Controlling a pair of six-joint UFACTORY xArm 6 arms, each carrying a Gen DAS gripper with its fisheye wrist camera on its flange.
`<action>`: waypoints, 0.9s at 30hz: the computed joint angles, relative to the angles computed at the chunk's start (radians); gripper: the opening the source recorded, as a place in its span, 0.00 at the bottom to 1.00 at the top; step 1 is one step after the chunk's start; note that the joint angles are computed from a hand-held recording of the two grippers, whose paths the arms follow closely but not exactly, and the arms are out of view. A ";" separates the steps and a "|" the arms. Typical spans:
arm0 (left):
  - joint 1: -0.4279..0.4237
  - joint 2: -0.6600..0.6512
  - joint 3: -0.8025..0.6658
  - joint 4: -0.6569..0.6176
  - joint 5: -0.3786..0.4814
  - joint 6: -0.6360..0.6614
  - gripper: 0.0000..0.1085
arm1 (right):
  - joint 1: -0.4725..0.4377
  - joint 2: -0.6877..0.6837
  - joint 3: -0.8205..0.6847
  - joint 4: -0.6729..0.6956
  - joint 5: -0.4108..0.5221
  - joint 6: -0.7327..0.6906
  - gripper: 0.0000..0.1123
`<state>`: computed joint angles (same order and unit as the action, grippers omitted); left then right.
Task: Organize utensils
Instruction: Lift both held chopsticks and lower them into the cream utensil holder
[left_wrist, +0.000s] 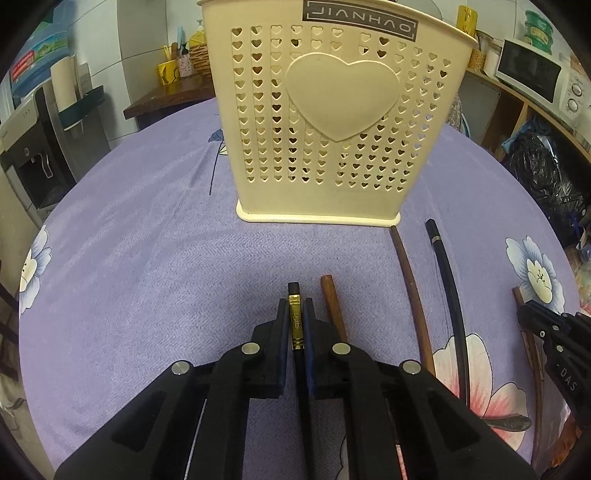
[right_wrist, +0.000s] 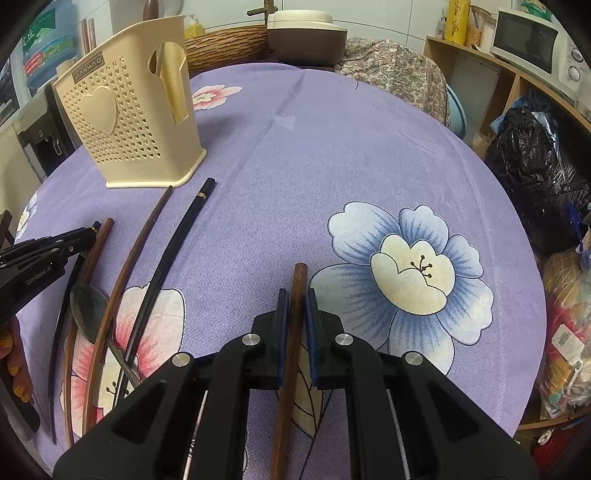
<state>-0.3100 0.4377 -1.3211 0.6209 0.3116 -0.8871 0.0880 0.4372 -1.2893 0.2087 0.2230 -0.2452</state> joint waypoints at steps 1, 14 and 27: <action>0.000 0.002 -0.002 0.001 -0.002 -0.002 0.07 | 0.000 0.001 -0.002 0.012 0.000 -0.011 0.08; 0.059 -0.132 0.108 0.194 -0.150 -0.202 0.07 | 0.003 -0.105 0.011 0.587 0.028 -0.514 0.08; 0.134 -0.358 0.160 0.651 -0.216 -0.623 0.07 | -0.018 -0.297 0.018 0.862 0.060 -0.802 0.07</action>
<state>-0.1759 0.0795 -1.1611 1.2722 0.0959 -1.5105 0.0700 0.1405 -1.2710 1.0709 0.2831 -1.0472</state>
